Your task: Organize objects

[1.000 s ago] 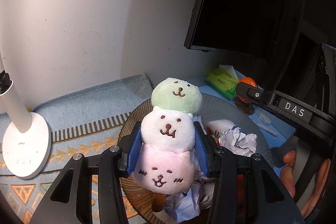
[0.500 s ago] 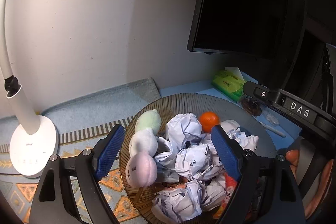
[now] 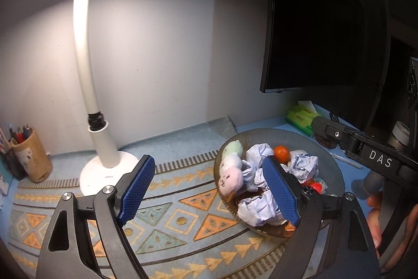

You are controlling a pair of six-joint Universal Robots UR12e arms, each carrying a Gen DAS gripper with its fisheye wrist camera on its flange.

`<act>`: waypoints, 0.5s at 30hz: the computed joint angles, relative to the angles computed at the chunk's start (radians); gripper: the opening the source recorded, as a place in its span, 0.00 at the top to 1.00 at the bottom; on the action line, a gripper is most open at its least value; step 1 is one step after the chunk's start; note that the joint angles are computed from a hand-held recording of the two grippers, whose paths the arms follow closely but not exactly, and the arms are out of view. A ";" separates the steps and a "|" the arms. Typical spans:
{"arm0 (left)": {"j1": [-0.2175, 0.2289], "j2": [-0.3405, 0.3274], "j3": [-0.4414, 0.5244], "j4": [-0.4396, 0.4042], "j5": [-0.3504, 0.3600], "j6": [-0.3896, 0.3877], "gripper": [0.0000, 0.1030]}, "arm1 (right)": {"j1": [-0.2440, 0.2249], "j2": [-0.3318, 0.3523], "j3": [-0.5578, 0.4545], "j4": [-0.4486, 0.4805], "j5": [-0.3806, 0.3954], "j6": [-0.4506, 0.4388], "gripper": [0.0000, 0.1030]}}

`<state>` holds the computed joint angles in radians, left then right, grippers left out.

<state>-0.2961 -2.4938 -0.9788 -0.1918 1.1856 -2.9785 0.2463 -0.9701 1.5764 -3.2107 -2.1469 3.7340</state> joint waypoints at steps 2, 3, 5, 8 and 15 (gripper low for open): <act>0.014 0.031 -0.049 0.045 0.014 -0.006 0.19 | 0.017 0.004 -0.014 -0.012 0.016 -0.026 0.46; 0.021 0.045 -0.073 0.065 0.018 -0.008 0.19 | 0.027 0.007 -0.024 -0.012 0.019 -0.036 0.45; 0.035 0.073 -0.117 0.101 0.026 -0.011 0.19 | 0.044 0.016 -0.047 -0.003 0.027 -0.050 0.42; 0.054 0.110 -0.176 0.152 0.053 -0.008 0.19 | 0.063 0.031 -0.079 0.005 0.070 -0.066 0.42; 0.100 0.175 -0.285 0.234 0.143 -0.009 0.17 | 0.103 0.076 -0.170 0.062 0.161 -0.076 0.41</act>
